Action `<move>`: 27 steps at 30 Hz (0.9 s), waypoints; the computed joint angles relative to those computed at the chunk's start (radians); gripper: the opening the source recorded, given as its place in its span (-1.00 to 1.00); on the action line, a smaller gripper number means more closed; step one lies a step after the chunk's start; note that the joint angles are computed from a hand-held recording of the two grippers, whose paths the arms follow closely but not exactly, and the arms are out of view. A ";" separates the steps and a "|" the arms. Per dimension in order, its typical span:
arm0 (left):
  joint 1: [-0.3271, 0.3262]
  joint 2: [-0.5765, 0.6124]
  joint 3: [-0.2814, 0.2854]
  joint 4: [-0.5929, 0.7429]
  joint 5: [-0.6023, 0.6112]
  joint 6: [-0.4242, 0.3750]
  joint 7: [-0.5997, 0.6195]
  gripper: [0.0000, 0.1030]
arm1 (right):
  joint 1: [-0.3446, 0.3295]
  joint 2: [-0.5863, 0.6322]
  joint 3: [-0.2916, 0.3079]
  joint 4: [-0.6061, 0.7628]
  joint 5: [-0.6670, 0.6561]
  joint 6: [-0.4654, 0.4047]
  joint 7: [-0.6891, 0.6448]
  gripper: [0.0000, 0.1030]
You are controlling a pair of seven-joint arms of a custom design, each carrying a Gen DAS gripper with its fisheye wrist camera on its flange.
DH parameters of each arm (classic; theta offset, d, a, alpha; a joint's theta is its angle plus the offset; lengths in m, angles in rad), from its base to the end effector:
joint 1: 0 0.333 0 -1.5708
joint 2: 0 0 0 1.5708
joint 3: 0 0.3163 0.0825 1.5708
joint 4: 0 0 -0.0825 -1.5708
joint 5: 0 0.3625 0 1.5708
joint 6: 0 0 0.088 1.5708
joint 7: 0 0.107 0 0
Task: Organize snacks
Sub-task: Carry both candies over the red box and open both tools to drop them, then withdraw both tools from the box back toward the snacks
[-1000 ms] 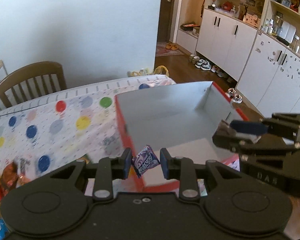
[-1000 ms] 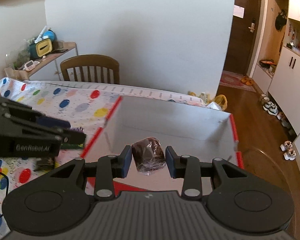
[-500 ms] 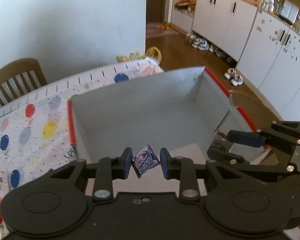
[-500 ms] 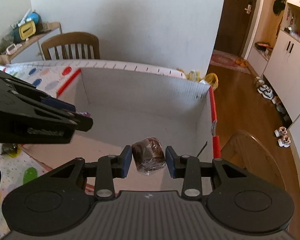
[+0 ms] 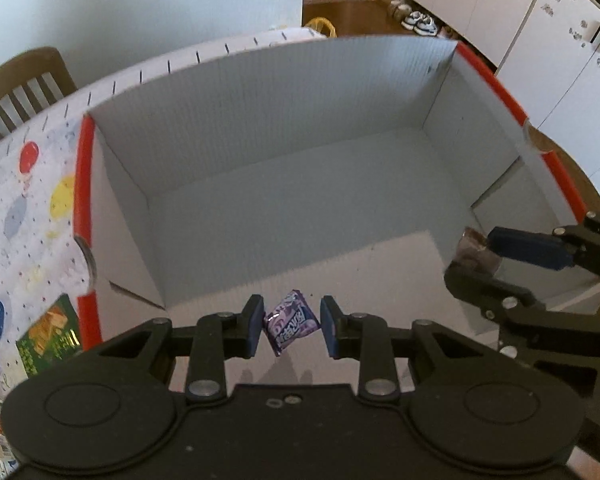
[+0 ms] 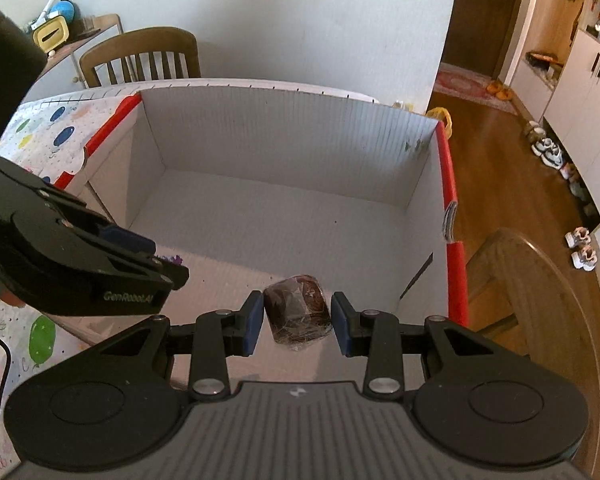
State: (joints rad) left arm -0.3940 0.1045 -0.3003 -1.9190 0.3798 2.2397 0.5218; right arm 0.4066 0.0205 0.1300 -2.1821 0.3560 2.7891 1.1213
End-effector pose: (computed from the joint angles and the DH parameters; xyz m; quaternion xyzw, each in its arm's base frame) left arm 0.4609 -0.3627 0.4732 -0.7473 0.6391 -0.1217 0.1351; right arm 0.4905 0.2728 0.4574 -0.8612 0.4073 -0.1127 0.2825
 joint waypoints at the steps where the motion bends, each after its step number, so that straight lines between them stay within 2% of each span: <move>1: 0.002 0.000 0.000 -0.003 -0.007 0.004 0.004 -0.45 | 0.000 0.002 0.000 0.002 -0.005 0.000 0.003 -0.29; 12: 0.005 -0.001 0.002 -0.015 -0.013 0.020 -0.007 -0.33 | 0.001 0.003 -0.002 0.008 -0.008 -0.011 0.017 -0.27; 16: -0.004 -0.021 0.001 -0.027 0.031 0.013 -0.048 0.05 | 0.000 -0.017 0.000 -0.008 0.009 0.007 0.005 -0.16; 22: -0.005 -0.075 -0.002 -0.062 0.055 0.038 -0.067 0.13 | -0.006 -0.073 0.007 -0.051 0.009 0.030 0.007 0.06; 27: -0.012 -0.118 -0.011 -0.080 0.091 0.042 -0.090 0.22 | -0.006 -0.123 0.019 -0.079 0.005 0.038 0.022 0.08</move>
